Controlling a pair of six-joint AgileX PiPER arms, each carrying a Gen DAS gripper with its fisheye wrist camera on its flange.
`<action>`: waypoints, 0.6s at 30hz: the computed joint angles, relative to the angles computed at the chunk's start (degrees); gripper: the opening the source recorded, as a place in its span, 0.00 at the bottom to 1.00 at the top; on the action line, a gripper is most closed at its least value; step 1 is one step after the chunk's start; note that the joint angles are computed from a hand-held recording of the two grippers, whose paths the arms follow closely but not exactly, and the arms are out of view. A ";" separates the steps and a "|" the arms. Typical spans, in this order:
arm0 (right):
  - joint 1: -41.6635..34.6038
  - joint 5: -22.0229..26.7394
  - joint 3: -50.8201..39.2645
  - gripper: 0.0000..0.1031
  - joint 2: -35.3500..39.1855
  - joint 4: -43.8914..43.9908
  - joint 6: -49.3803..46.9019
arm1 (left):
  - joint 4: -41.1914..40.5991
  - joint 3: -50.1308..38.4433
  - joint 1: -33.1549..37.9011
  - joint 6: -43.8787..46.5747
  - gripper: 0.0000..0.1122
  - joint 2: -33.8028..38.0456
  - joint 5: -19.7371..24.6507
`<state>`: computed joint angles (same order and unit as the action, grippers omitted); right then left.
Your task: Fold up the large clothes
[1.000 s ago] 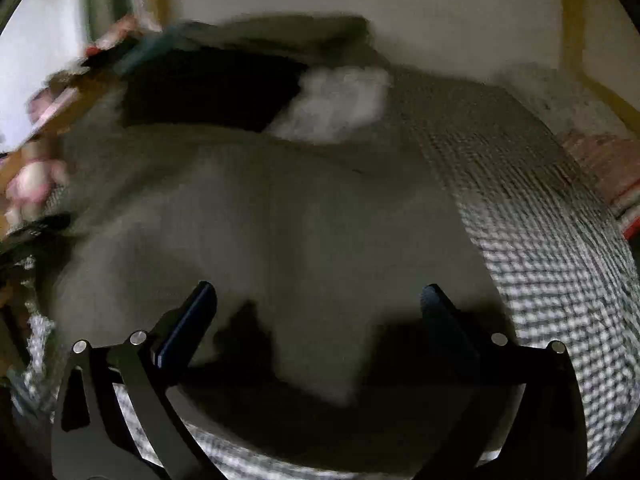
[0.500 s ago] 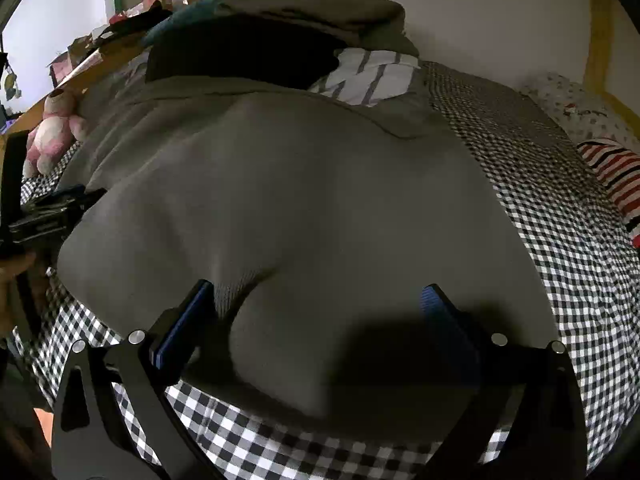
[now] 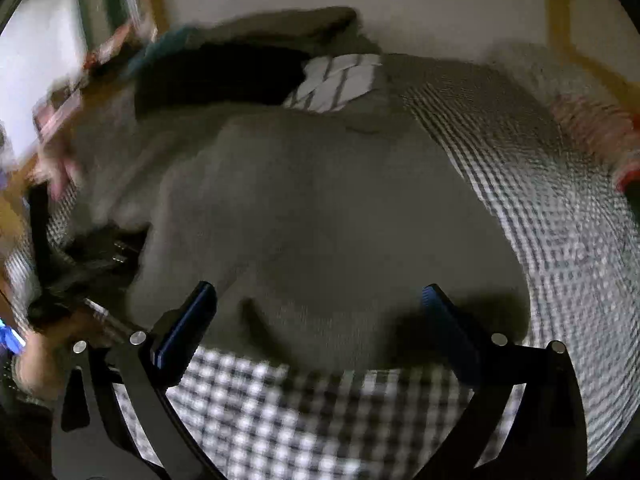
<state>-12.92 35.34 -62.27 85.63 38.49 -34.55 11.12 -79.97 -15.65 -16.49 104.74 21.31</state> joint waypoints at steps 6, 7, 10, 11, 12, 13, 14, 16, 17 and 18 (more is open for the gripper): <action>-16.41 19.34 7.68 0.97 5.70 29.47 -10.13 | -3.34 0.25 0.75 3.07 0.88 0.04 -0.37; -17.03 20.04 8.39 0.97 7.05 31.16 -10.07 | -3.45 0.34 0.77 3.15 0.88 0.02 -0.39; -18.87 22.04 10.53 0.97 10.72 39.35 -12.57 | -5.71 0.60 1.30 5.38 0.88 -0.21 -0.66; -19.46 22.60 10.90 0.97 11.40 42.17 -13.83 | -6.10 0.56 1.41 5.82 0.88 -0.15 -0.70; -19.88 23.16 10.81 0.97 12.14 44.02 -14.15 | -6.11 0.70 1.43 5.84 0.88 -0.20 -0.87; -20.35 23.89 10.93 0.97 13.10 46.54 -14.68 | -6.03 0.87 1.44 5.79 0.88 -0.27 -1.04; -20.77 24.86 10.85 0.97 14.50 49.67 -15.49 | -5.80 0.87 1.35 5.55 0.88 -0.26 -1.06; -19.61 23.06 8.61 0.97 16.53 50.34 -12.62 | -6.11 1.20 1.44 5.85 0.88 -0.39 -1.39; -18.75 21.75 7.37 0.97 16.79 49.79 -10.93 | -6.18 1.18 1.46 5.94 0.88 -0.38 -1.41; -17.77 20.14 6.36 0.97 16.81 48.86 -9.10 | -6.44 1.21 1.52 6.21 0.88 -0.39 -1.45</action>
<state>-30.69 55.48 -55.91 102.43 87.34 -43.66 4.68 -78.76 -14.13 -10.28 104.35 19.86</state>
